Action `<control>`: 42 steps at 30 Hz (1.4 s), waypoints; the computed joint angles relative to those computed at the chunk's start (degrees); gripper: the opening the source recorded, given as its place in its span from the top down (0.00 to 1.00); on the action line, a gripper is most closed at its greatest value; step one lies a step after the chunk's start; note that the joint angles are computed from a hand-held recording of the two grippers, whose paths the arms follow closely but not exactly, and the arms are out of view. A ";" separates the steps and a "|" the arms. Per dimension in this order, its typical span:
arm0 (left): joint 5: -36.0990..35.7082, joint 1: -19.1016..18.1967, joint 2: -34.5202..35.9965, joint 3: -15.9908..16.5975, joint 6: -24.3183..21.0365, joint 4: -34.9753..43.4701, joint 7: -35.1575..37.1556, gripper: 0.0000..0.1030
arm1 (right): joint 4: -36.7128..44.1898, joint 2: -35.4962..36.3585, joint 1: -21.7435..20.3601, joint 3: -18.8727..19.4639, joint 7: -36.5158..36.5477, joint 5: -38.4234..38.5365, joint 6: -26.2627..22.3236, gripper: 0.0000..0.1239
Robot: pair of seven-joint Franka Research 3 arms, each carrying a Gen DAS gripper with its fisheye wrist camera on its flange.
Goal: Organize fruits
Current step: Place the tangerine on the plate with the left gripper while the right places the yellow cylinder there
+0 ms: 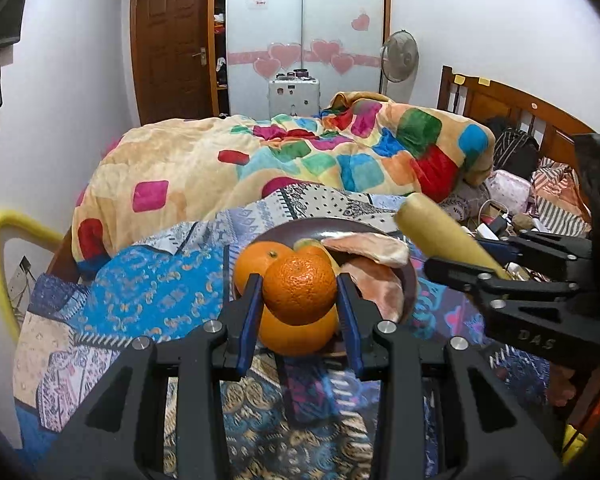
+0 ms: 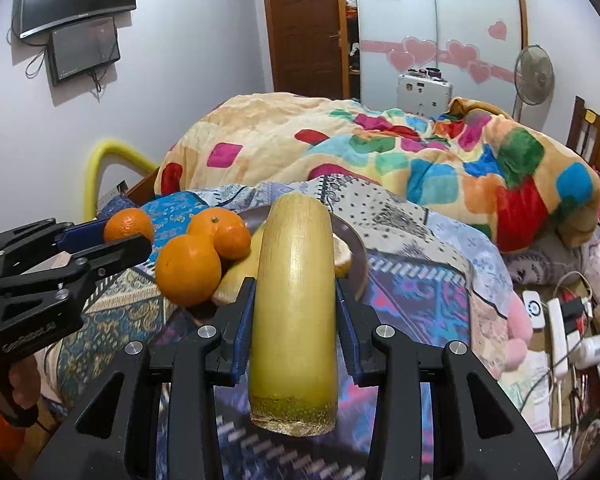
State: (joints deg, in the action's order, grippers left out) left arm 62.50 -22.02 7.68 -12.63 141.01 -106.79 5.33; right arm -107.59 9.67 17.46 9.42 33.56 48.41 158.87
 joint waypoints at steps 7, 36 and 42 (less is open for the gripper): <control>1.13 1.24 1.06 1.08 2.59 0.52 1.13 0.65 | 7.72 6.67 1.47 -0.55 8.47 -8.63 -2.28 0.72; -1.79 0.40 6.10 2.75 4.20 5.12 5.47 0.65 | 11.83 8.06 -1.55 1.74 10.43 -11.32 -5.96 0.71; -3.17 -1.24 8.91 3.19 2.72 8.53 8.83 0.65 | 7.63 5.67 -1.69 1.00 6.65 -9.84 -1.58 0.70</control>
